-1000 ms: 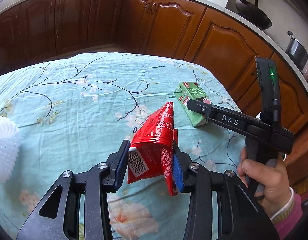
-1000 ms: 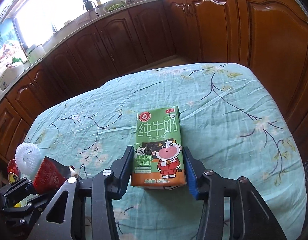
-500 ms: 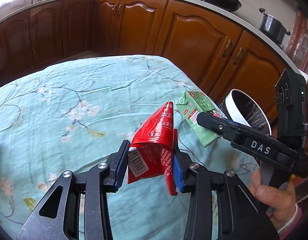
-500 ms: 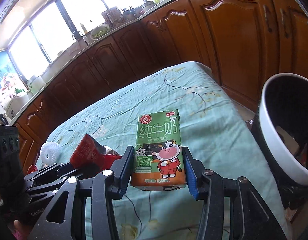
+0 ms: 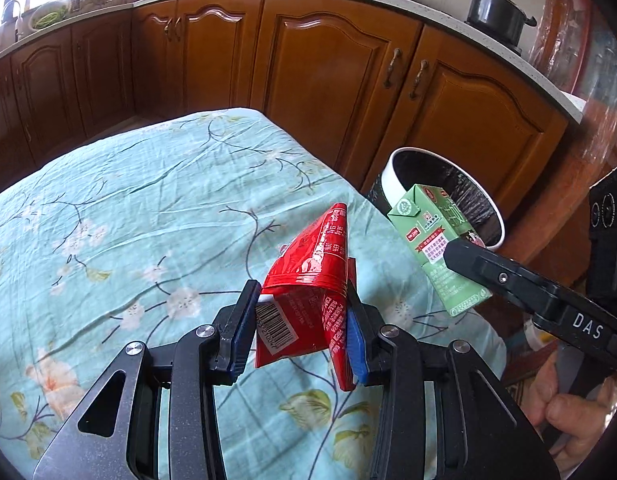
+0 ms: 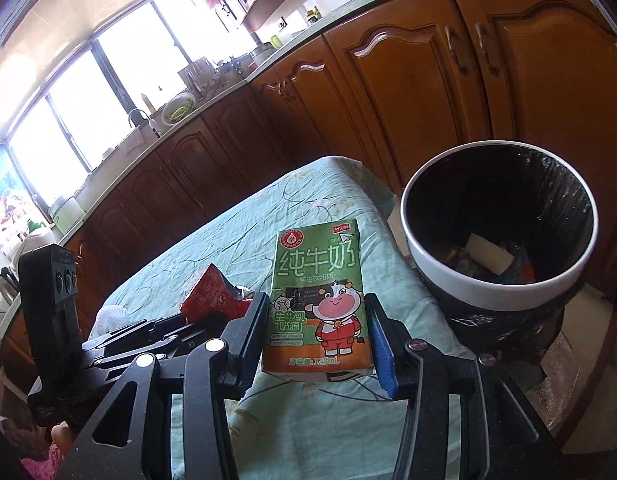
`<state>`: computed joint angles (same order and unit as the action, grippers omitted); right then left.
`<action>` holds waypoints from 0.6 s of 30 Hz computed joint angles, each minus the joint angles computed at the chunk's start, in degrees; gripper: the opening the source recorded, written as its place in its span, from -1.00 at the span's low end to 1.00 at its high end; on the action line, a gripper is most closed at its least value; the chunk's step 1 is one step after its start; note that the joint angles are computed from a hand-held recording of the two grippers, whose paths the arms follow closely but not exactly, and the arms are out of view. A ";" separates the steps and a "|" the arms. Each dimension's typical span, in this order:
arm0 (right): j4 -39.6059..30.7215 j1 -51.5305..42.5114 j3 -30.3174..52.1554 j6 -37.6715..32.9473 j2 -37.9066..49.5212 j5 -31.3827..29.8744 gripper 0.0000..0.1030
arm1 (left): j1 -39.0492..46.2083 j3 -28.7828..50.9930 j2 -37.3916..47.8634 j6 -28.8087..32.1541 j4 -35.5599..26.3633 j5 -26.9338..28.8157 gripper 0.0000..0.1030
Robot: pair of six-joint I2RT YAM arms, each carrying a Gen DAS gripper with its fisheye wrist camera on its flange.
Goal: Collect trash
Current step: 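Carry the red bag and green carton over the bin and open both tools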
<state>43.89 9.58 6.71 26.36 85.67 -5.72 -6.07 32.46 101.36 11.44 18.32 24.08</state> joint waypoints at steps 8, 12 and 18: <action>-1.40 -6.69 -4.10 -1.82 -5.87 -3.51 -0.07 | -5.48 -0.50 -1.28 -1.39 -0.08 -2.08 -0.26; -4.76 -11.39 -5.52 -3.76 -11.08 -6.22 -0.07 | -7.35 -0.09 -1.61 -1.78 -0.54 -2.88 -0.26; -9.19 -19.16 -6.25 -6.76 -16.10 -10.44 -0.07 | -10.93 1.43 -1.28 -2.78 -1.05 -4.81 -0.26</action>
